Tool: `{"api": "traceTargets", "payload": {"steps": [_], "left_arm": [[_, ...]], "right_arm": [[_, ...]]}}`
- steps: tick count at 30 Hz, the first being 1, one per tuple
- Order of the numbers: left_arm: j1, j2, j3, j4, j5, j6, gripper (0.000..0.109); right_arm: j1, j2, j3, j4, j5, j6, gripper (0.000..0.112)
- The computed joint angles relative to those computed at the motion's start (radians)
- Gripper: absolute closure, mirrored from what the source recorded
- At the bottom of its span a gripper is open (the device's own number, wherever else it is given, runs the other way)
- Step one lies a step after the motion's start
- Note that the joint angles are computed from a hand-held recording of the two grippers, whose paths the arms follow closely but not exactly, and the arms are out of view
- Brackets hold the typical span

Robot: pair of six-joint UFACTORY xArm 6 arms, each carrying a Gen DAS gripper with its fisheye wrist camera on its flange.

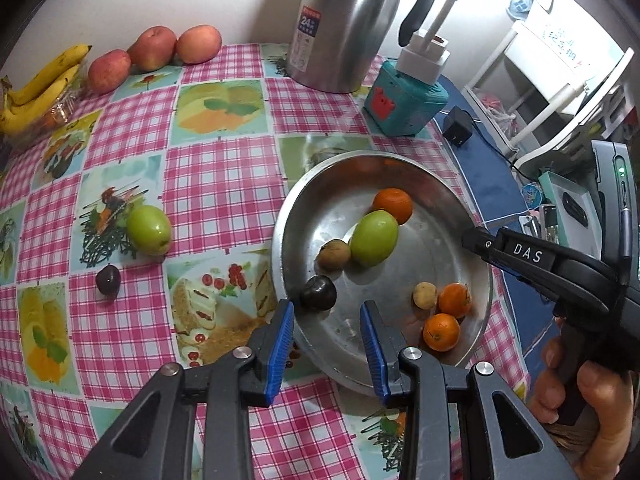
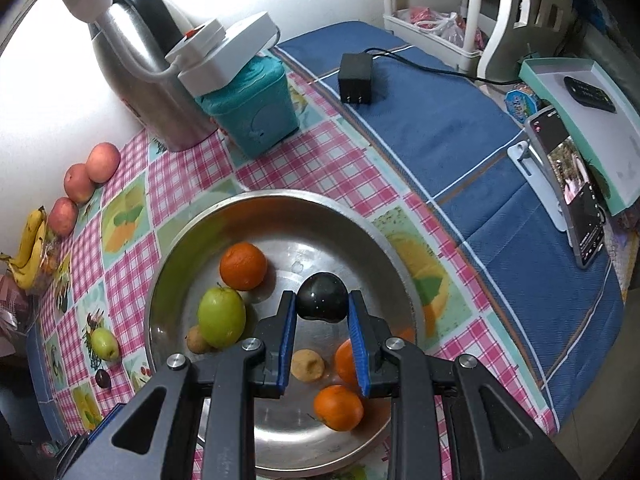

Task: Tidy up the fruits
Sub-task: 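Carry the orange and plum into the steel plate and open both tools, then withdraw both open tools from the steel plate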

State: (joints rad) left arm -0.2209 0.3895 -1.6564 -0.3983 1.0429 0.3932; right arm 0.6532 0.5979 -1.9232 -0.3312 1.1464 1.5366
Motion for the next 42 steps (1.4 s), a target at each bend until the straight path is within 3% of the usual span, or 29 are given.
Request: {"api": "traceTargets", "payload": {"steps": [20,23,25,27,37,42], "left_arm": [[0.026,0.052,-0.031,0.054,-0.013,-0.093,0.070],[0.026,0.058,-0.034,0.079,-0.011,-0.114,0.048],[0.027,0.057,-0.033,0.096,-0.014,-0.129,0.040],[0.026,0.057,-0.032,0.113,-0.020,-0.144,0.034],[0.049,0.072,-0.047,0.184,-0.067,-0.240,0.009],[0.079,0.075,-0.052,0.185,-0.087,-0.270,0.006]], "right_arm": [[-0.012,0.095,-0.089,0.103,0.036,-0.089,0.086],[-0.014,0.114,-0.124,0.109,0.060,-0.103,0.085],[-0.012,0.133,-0.162,0.103,0.090,-0.111,0.072],[-0.010,0.139,-0.180,0.092,0.105,-0.110,0.047],[-0.002,0.195,-0.297,0.076,0.173,-0.148,0.035],[0.007,0.251,-0.402,0.073,0.217,-0.181,0.031]]}}
